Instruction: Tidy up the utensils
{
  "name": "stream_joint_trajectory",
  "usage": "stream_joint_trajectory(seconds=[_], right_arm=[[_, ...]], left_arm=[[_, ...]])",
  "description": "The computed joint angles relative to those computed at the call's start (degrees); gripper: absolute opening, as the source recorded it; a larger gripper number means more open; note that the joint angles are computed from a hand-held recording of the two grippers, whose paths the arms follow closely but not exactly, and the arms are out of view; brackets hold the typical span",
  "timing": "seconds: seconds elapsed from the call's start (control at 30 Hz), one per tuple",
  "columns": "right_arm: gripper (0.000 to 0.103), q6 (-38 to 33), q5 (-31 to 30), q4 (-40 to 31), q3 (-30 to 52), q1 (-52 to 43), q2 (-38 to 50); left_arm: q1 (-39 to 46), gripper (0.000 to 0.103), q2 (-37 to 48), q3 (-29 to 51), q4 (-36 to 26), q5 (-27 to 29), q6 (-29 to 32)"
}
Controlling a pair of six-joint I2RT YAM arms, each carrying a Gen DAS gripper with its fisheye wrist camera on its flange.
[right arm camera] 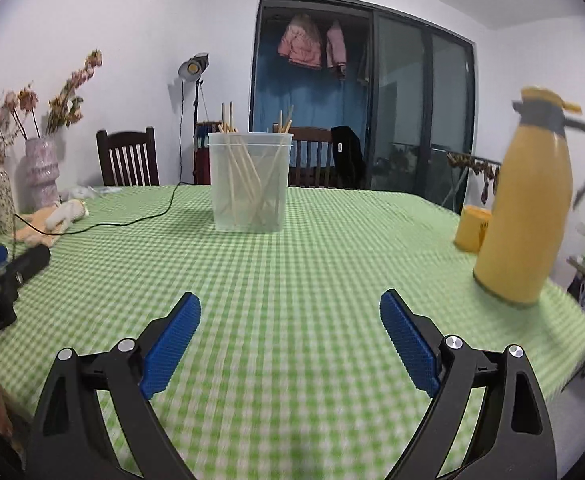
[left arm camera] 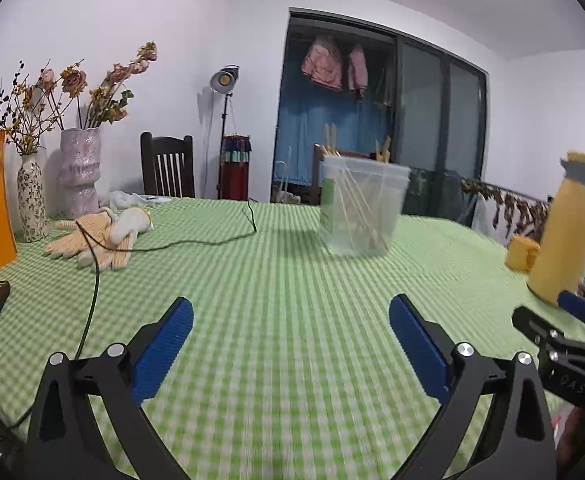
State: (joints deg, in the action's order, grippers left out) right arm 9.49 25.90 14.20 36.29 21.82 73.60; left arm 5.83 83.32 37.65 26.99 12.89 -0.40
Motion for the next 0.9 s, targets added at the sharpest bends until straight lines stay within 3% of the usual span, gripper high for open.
stream_joint_trajectory(seconds=[0.23,0.53,0.9], right_arm=[[0.087,2.1,3.2,-0.2,-5.1,4.3,-5.6],[0.087,2.6,7.2,-0.9,-8.4,6.7,-8.9],[0.09,3.3,6.3,-2.7,-7.6,7.1,-9.2]], left_arm=[[1.7,0.095,-9.2,-10.0,2.1,0.8,4.2],[2.0,0.095,-11.8,-12.0,-0.3,1.5,6.6],[2.0,0.095,-13.4,-13.2,2.3,1.8,6.4]])
